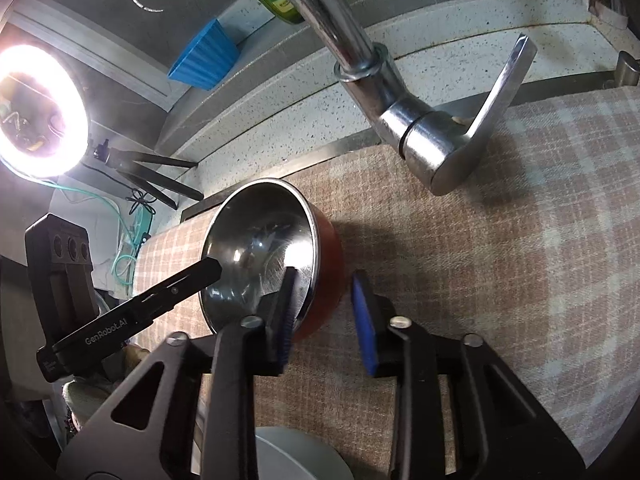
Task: Organize plates and bowls
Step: 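Close both tools on the red pot's rim, then lift the red pot with both tools and carry it to the steel bowl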
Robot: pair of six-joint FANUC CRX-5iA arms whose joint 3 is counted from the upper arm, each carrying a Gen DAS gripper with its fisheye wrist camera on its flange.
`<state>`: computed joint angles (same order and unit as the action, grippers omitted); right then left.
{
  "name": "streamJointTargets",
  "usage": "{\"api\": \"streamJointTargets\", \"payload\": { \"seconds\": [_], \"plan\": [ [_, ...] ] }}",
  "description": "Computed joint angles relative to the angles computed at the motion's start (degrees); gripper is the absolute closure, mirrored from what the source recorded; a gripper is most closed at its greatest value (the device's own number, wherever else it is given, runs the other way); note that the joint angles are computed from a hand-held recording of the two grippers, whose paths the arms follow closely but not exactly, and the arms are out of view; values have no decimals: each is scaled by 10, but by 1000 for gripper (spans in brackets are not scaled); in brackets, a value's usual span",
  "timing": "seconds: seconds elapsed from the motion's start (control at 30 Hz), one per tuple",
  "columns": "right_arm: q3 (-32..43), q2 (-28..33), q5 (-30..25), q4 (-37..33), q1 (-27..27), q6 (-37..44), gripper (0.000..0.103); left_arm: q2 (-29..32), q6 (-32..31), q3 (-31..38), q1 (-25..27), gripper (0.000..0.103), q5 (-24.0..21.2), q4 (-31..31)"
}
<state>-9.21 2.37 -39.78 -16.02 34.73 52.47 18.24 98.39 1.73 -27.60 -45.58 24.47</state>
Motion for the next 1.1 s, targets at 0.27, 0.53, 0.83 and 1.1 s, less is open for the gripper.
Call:
{"api": "streamJointTargets", "payload": {
  "seconds": [0.27, 0.53, 0.83, 1.1],
  "plan": [
    [3, 4, 1, 22, 10, -22, 85, 2, -13, 1, -2, 89, -2, 6],
    [-4, -10, 3, 44, 26, -46, 85, -16, -16, -11, -1, 89, 2, 6],
    [-17, -44, 11, 75, 59, -80, 85, -76, -25, -59, 3, 89, 20, 12],
    [-24, -64, 16, 133, 119, -128, 85, -158, -21, -130, 13, 89, 45, 15]
  ]
}}
